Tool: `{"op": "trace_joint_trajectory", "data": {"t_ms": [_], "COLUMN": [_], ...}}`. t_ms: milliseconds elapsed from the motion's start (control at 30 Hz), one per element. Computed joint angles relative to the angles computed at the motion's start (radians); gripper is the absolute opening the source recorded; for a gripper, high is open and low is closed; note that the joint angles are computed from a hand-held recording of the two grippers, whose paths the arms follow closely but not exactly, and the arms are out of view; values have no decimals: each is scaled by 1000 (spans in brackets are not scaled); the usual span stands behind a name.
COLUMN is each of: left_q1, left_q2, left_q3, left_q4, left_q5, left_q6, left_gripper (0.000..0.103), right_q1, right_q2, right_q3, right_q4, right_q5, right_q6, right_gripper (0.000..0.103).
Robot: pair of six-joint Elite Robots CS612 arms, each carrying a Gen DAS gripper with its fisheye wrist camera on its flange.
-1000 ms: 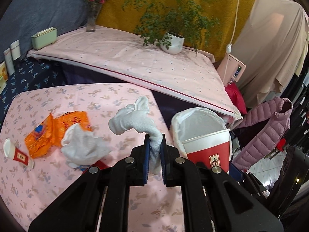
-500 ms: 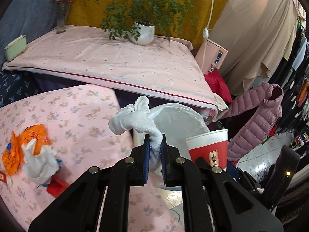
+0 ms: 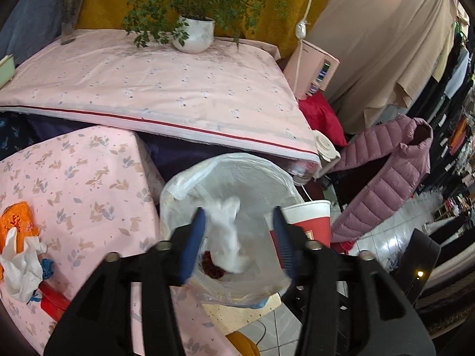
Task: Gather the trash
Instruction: 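Open both grippers to drop the towel and cup into the bin, then move both grippers back to the table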
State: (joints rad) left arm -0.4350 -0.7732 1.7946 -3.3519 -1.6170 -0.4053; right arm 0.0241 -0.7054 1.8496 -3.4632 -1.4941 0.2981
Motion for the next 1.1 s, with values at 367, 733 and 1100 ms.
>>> {"op": "trace_joint_trajectory", "data": {"t_ms": [367, 733, 1100], "left_q1": [-10, -4, 33], "left_q2": [-23, -67, -106], "left_q3": [42, 142, 262], "left_q4": [-19, -87, -128], "left_q5": [127, 242, 351], "left_q6": [22, -22, -112], "left_gripper": [52, 63, 74], "right_q1": [10, 43, 107], "right_q2": [-19, -54, -71], "right_q3": [16, 59, 74], "right_q4": [-20, -67, -61], "right_q5": [1, 21, 58], "right_q6": [-14, -35, -97], "right_gripper": [69, 73, 73]}}
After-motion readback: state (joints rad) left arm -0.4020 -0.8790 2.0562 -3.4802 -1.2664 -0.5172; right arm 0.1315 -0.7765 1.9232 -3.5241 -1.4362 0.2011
